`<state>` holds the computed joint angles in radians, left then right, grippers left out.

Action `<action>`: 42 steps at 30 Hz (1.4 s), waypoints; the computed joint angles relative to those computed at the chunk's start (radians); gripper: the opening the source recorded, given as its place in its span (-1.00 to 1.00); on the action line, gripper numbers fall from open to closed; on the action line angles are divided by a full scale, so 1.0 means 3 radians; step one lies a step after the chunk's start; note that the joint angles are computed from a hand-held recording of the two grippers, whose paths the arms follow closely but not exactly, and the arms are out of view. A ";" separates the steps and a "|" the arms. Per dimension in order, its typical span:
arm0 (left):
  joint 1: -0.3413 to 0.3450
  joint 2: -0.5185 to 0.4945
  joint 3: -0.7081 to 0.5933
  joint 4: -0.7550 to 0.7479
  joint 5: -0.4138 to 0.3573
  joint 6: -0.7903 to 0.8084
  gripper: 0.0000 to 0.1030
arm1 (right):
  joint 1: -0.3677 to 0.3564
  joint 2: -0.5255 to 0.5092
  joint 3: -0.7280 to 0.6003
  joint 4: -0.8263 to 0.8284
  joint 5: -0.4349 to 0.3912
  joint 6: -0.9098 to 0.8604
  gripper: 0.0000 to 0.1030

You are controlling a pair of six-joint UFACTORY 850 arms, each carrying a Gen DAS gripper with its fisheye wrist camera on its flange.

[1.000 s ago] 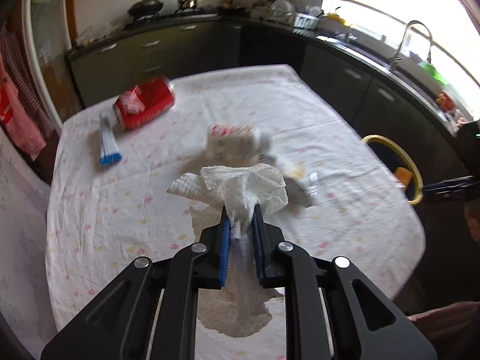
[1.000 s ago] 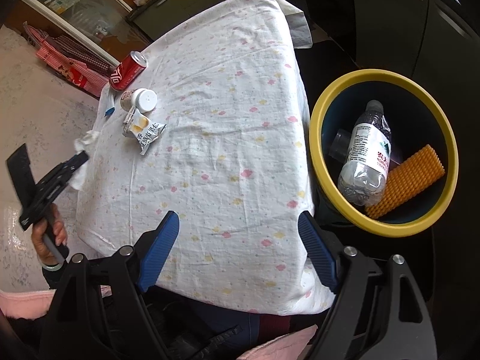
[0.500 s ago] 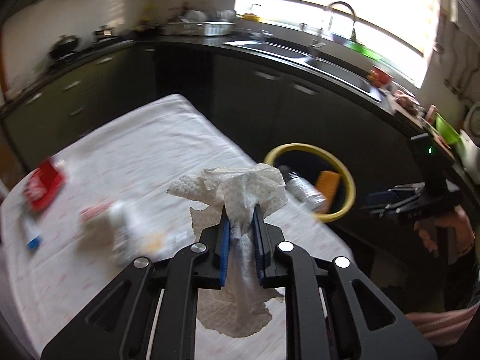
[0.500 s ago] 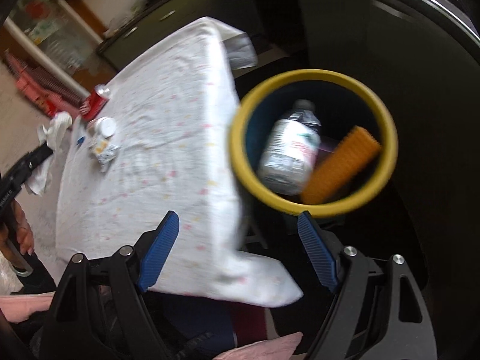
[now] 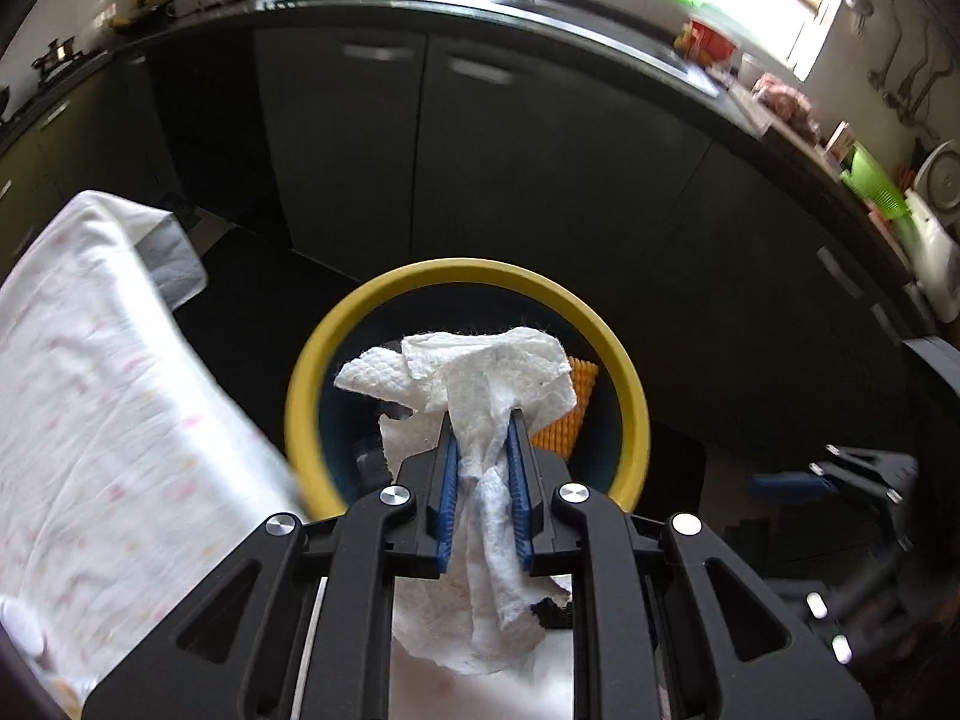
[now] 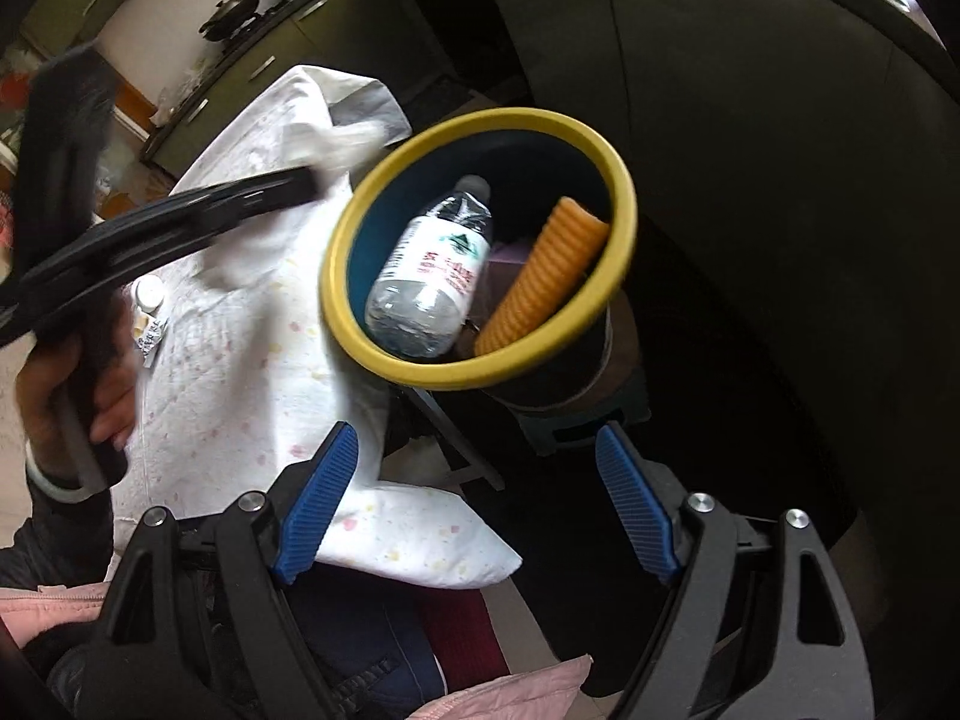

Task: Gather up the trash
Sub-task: 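Carry the tissue over the yellow bin and open the left gripper, then grasp the white pill bottle with the right gripper and lift it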

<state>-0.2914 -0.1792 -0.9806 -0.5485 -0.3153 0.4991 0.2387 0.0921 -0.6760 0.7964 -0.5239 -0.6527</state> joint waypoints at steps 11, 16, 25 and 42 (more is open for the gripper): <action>-0.0055 -0.0200 -0.0165 -0.0806 0.0133 0.0603 0.31 | -0.0089 0.0013 0.0029 0.0055 -0.0039 -0.0069 0.55; 0.0045 0.0497 0.0406 -0.1402 0.0425 0.1235 0.59 | 0.0002 0.0035 0.0031 0.0017 -0.0021 -0.0040 0.56; 0.0830 0.1951 0.1510 -0.0975 0.0293 0.0937 0.75 | 0.0462 -0.0142 -0.0124 -0.0108 0.0069 0.0073 0.56; 0.3858 0.3200 0.2213 -0.1157 -0.1141 0.2143 0.79 | 0.1790 -0.1195 -0.1664 -0.0235 -0.0192 -0.0558 0.56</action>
<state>0.8661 0.7807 -0.3166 -0.8956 -0.6576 1.1419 0.7758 -0.2666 -1.1753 0.7258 -0.5814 -0.8202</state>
